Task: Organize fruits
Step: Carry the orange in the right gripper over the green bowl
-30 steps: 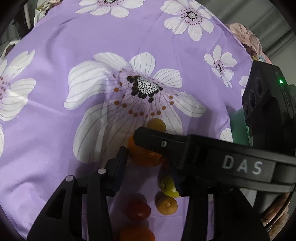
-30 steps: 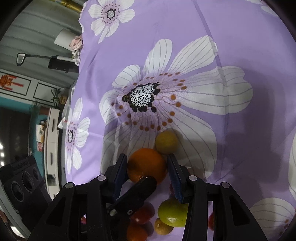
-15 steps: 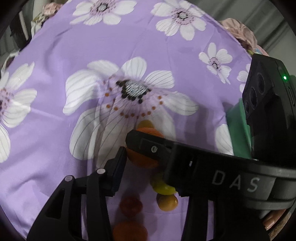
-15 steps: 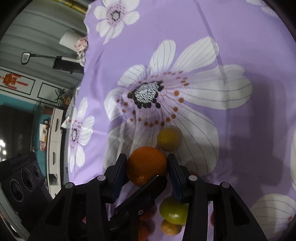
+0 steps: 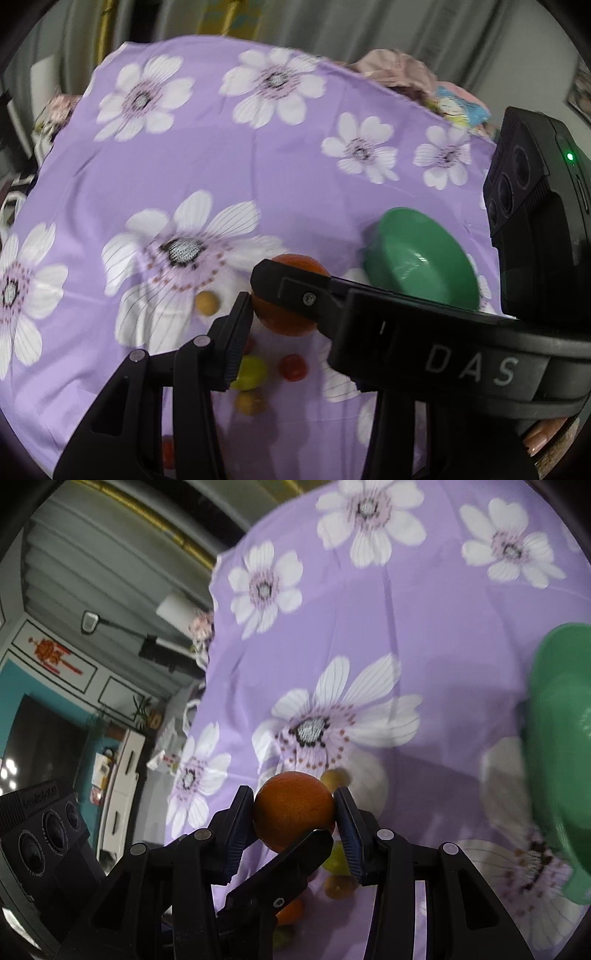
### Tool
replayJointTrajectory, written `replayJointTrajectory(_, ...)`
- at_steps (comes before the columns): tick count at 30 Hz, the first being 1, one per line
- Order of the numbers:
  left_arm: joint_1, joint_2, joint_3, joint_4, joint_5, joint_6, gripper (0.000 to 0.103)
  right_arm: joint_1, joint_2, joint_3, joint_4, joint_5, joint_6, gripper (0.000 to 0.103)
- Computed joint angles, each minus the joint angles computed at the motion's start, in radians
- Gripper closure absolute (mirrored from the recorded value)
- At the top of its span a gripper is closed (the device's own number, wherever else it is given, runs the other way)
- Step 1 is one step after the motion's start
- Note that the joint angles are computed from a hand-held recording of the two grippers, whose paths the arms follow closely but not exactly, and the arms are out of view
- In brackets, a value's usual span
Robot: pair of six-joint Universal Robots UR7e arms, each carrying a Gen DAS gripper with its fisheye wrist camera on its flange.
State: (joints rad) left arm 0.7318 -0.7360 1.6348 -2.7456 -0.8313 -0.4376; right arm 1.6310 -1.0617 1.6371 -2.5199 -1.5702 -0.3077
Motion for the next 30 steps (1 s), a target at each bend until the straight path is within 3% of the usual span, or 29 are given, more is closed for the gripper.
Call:
replayJointTrajectory(6,-0.025,0.072,-0.090,0.003,-0.020,0.086,0.058,-0.041,-0.064,0.038,-0.067,0.038,0.003,0.056)
replayJointTrajectory(14,-0.035,0.174,-0.210,0.009,-0.103,0.190,0.058,-0.101,-0.130,0.063,-0.141,0.048,0.034,0.056)
replayJointTrajectory(30,-0.004,0.330,-0.411,0.108,-0.252,0.275,0.058,-0.198,-0.154,0.066,-0.202,0.023,0.094,0.056)
